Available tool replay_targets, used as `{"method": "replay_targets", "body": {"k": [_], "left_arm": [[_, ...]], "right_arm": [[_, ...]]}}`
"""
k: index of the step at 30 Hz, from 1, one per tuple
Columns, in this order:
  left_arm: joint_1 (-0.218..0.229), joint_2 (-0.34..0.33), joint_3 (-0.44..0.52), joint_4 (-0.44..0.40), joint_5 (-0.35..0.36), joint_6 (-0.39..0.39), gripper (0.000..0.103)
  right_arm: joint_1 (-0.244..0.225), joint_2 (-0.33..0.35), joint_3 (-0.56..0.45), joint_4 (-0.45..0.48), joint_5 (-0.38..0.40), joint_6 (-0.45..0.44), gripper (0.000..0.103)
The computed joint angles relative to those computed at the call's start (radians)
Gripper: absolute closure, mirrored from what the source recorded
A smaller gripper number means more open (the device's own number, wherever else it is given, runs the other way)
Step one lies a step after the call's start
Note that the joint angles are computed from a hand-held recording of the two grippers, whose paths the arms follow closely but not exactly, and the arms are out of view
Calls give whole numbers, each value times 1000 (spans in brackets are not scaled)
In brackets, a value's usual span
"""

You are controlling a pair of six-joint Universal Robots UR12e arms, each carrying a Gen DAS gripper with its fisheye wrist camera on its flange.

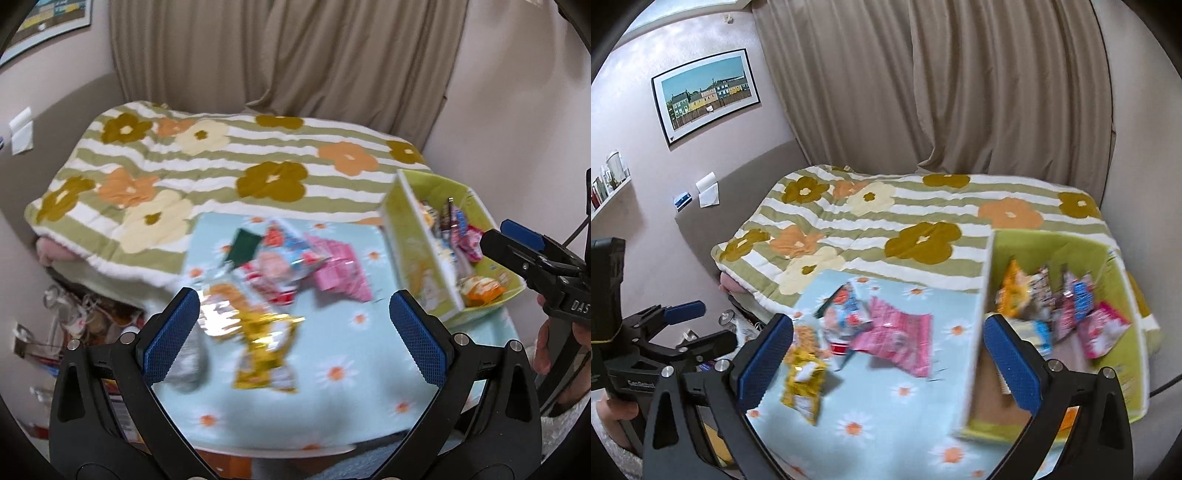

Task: Organize snacks
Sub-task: 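Move both tools back over the remaining snacks, then grasp the silver patterned bag with the left tool while the right tool grasps the gold bag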

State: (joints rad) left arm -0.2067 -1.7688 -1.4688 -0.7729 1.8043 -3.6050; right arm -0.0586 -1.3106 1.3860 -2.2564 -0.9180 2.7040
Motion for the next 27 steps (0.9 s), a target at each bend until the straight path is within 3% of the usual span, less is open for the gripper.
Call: {"method": "replay_targets", "body": {"k": [5, 14, 20, 27], "left_arm": [[74, 85, -120, 22, -60, 35, 1], [182, 129, -252, 28, -243, 115, 1], [196, 96, -289, 69, -299, 149, 1], [189, 60, -314, 121, -275, 181, 1]], "right_arm": [[51, -11, 37, 8, -43, 70, 0], [132, -14, 109, 39, -135, 179, 0], [158, 10, 136, 63, -153, 210, 0], [163, 25, 170, 24, -157, 238, 0]]}}
